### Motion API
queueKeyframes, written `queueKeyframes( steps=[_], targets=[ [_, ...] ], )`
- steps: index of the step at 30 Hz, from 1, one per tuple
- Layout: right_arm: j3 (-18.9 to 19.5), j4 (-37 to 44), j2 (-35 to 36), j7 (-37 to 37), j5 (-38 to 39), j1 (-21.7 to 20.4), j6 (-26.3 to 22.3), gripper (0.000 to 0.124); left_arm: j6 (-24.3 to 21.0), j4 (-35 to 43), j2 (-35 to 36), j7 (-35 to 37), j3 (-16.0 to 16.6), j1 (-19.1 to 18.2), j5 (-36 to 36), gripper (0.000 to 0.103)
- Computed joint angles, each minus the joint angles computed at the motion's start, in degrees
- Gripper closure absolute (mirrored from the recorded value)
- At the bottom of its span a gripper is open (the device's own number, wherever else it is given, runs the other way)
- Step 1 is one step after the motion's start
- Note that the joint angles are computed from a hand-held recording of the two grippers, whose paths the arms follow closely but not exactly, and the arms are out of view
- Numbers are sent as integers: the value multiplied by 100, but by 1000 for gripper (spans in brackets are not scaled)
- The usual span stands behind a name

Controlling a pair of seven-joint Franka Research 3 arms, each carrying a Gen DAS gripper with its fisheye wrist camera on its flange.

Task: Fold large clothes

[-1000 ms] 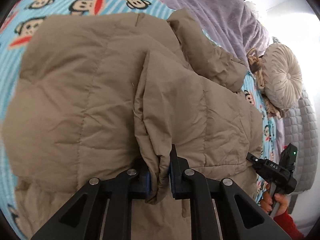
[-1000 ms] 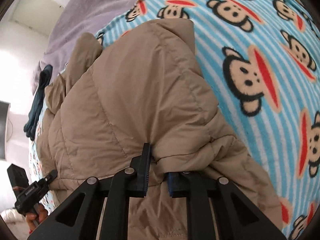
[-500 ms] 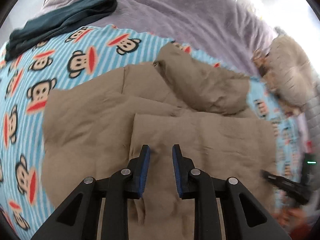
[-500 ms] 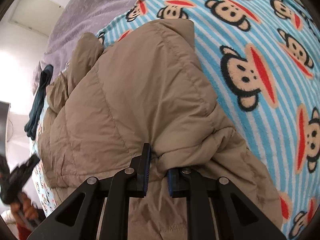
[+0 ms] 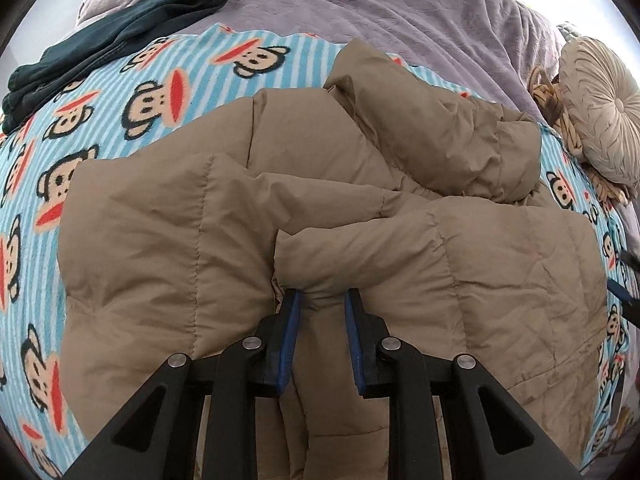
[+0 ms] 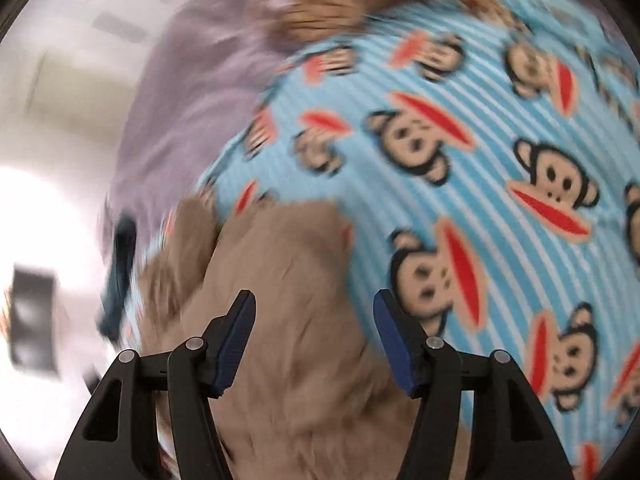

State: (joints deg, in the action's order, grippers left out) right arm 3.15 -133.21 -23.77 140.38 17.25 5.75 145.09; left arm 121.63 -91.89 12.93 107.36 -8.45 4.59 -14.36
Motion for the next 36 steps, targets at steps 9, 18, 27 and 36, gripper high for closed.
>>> queueKeyframes(
  steps=[9, 18, 27, 36],
  targets=[
    [-362, 732, 1300, -753, 838, 201, 226, 117, 45, -37, 9, 73, -7, 0, 18, 78],
    [-148, 1332, 1383, -81, -906, -26, -1009, 117, -83, 98, 73, -68, -4, -35, 134, 78],
    [230, 874, 483, -486, -1177, 278, -1258, 117, -60, 130, 110, -184, -13, -83, 296, 78],
    [366, 728, 828, -133, -1601, 308, -1477, 119, 108, 40, 85, -260, -25, -173, 533, 78]
  ],
)
